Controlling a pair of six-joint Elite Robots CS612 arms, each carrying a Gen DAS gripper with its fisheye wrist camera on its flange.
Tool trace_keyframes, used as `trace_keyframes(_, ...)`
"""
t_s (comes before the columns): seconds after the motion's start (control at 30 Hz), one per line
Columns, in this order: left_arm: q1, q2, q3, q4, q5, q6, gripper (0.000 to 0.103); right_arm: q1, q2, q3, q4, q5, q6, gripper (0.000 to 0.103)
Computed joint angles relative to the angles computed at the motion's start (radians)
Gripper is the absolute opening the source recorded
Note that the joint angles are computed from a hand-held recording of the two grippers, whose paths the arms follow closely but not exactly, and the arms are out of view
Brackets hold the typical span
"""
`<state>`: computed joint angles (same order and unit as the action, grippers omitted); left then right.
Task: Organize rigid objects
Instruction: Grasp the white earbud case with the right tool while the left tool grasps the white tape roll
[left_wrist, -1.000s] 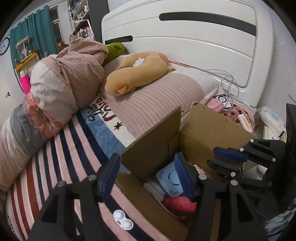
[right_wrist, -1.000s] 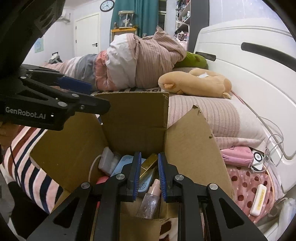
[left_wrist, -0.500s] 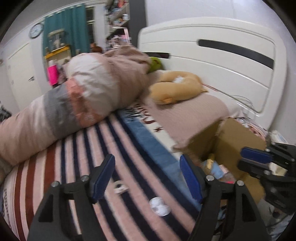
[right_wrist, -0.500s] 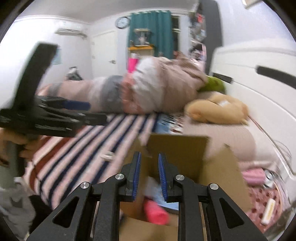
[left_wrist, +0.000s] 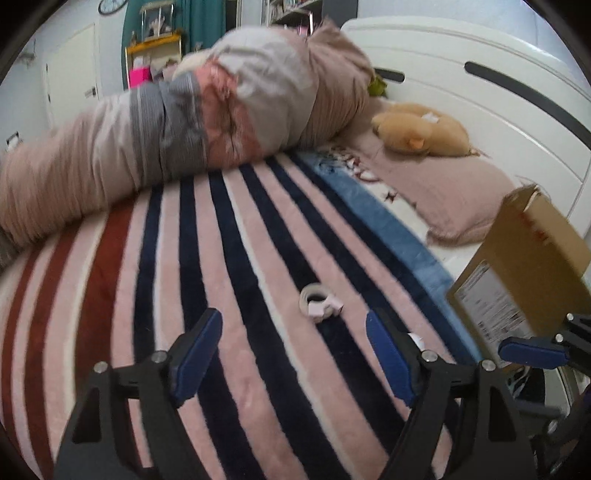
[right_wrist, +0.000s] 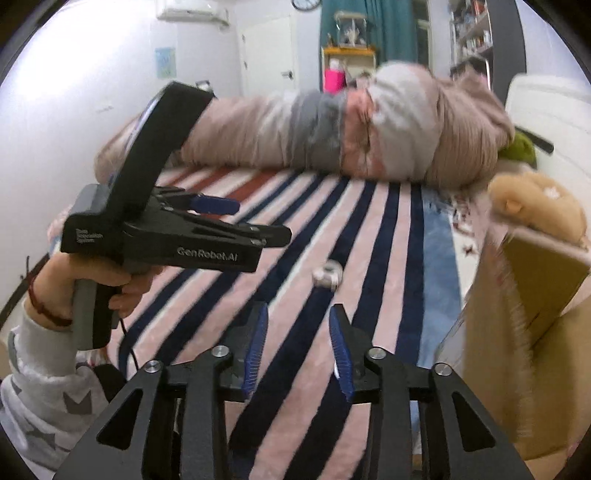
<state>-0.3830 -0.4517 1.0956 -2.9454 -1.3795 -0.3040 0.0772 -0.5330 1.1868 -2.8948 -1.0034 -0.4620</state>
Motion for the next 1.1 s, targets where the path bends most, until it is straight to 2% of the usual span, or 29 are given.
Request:
trace_keyframes(0.03, 0.003, 0.01, -0.012, 0.011, -0.01, -0.005, 0.078, 0.004, 0.013, -0.015, 0.021, -0.013, 0.009, 0.038)
trace_keyframes(0.1, 0.012, 0.038, -0.046, 0.036, -0.041, -0.015, 0.078, 0.007, 0.037, -0.042, 0.043, -0.047, 0.036, 0.054)
trace_keyframes(0.17, 0.018, 0.064, -0.082, 0.065, -0.066, -0.025, 0.078, 0.014, 0.068, -0.075, 0.05, -0.098, 0.072, 0.06)
trace_keyframes(0.27, 0.027, 0.112, -0.152, 0.113, -0.112, -0.035, 0.078, 0.017, 0.115, -0.14, 0.099, -0.161, 0.097, 0.06)
trace_keyframes(0.37, 0.033, 0.161, -0.227, 0.15, -0.151, -0.036, 0.078, 0.018, 0.153, -0.191, 0.148, -0.173, 0.08, 0.06)
trace_keyframes(0.43, 0.032, 0.19, -0.275, 0.174, -0.154, -0.032, 0.078, 0.019, 0.178, -0.221, 0.15, -0.184, 0.065, 0.058)
trace_keyframes(0.5, 0.028, 0.209, -0.304, 0.173, -0.138, -0.025, 0.078, 0.017, 0.197, -0.242, 0.134, -0.191, 0.054, 0.036)
trace_keyframes(0.57, 0.027, 0.222, -0.325, 0.166, -0.13, -0.028, 0.077, 0.017, 0.203, -0.245, 0.112, -0.185, 0.049, 0.028)
trace_keyframes(0.67, 0.029, 0.239, -0.351, 0.155, -0.131, -0.049, 0.075, 0.014, 0.206, -0.236, 0.069, -0.172, 0.055, 0.028)
trace_keyframes(0.73, 0.028, 0.242, -0.354, 0.152, -0.117, -0.051, 0.063, 0.014, 0.213, -0.248, 0.076, -0.166, 0.055, 0.028)
trace_keyframes(0.8, 0.03, 0.24, -0.351, 0.143, -0.127, -0.059, 0.044, 0.014, 0.217, -0.257, 0.079, -0.16, 0.058, 0.028)
trace_keyframes(0.97, 0.028, 0.224, -0.322, 0.132, -0.124, -0.044, 0.037, 0.014, 0.215, -0.252, 0.073, -0.159, 0.057, 0.028)
trace_keyframes(1.1, 0.024, 0.187, -0.254, 0.096, -0.112, -0.055, 0.037, 0.014, 0.197, -0.222, 0.049, -0.149, 0.055, 0.028)
